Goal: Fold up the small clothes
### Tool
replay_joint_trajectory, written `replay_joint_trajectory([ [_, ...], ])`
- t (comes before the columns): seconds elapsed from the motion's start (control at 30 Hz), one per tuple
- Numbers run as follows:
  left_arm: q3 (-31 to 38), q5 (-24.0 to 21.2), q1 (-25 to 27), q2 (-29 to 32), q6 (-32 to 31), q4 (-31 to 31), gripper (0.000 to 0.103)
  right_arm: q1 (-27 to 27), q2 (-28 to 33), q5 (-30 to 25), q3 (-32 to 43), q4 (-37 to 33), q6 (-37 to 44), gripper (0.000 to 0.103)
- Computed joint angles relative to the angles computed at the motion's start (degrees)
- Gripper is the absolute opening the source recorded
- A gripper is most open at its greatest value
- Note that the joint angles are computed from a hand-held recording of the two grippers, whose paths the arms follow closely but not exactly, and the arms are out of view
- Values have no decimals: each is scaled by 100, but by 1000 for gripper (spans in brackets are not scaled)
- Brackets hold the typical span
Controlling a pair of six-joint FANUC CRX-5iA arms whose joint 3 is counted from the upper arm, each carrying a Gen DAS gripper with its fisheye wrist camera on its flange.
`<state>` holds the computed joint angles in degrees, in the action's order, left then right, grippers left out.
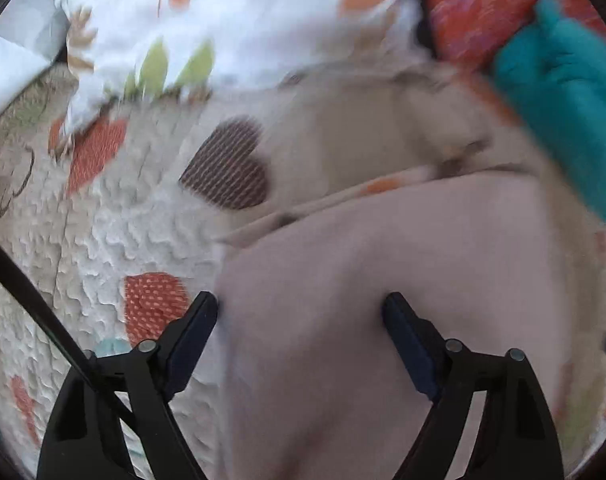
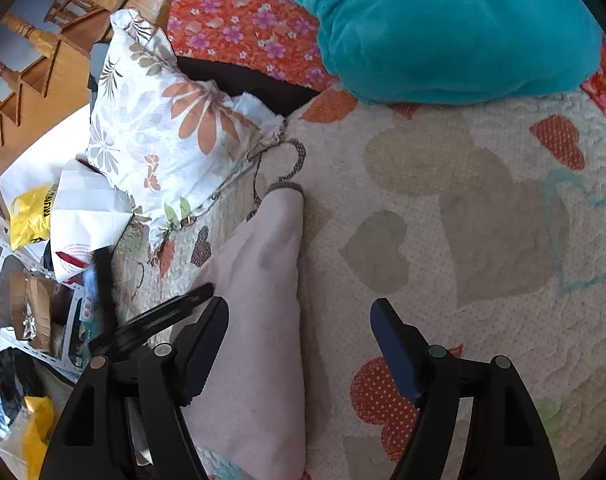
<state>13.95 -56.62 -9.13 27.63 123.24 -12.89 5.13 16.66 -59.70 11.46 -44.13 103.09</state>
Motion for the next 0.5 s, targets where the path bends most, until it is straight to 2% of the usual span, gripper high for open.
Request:
replay_joint_trajectory([
  [0.03, -113, 240, 84, -54, 27, 65, 85, 12, 15, -22, 14, 16, -22, 78],
  [0.07, -21, 206, 55, -55, 245, -169, 85, 26, 26, -34, 26, 48, -33, 78],
  [0.17, 804, -788, -376, 168, 1103, -1632, 84, 54, 25, 20, 19, 127, -54, 80],
  [0.2, 933, -938, -460, 188, 1161, -1834, 84, 59, 38, 30, 27, 143, -87, 80],
  [0.23, 866, -791, -458, 102, 1079, -1736, 84, 59, 55, 27, 38, 153, -127, 80],
  [0.3, 452, -112, -410, -206, 762, -1157, 84, 59, 88, 9, 57, 164, -204, 80],
  [0.37, 294, 180, -505, -300, 586, -887, 84, 70, 109, -1, 65, 185, -241, 81],
  [0.43, 305, 304, -587, -205, 193, -470, 84, 99, 100, 34, 42, 241, -270, 81],
  [0.5, 476, 230, -700, 6, -74, -304, 84, 110, 85, 43, 24, 262, -289, 81],
])
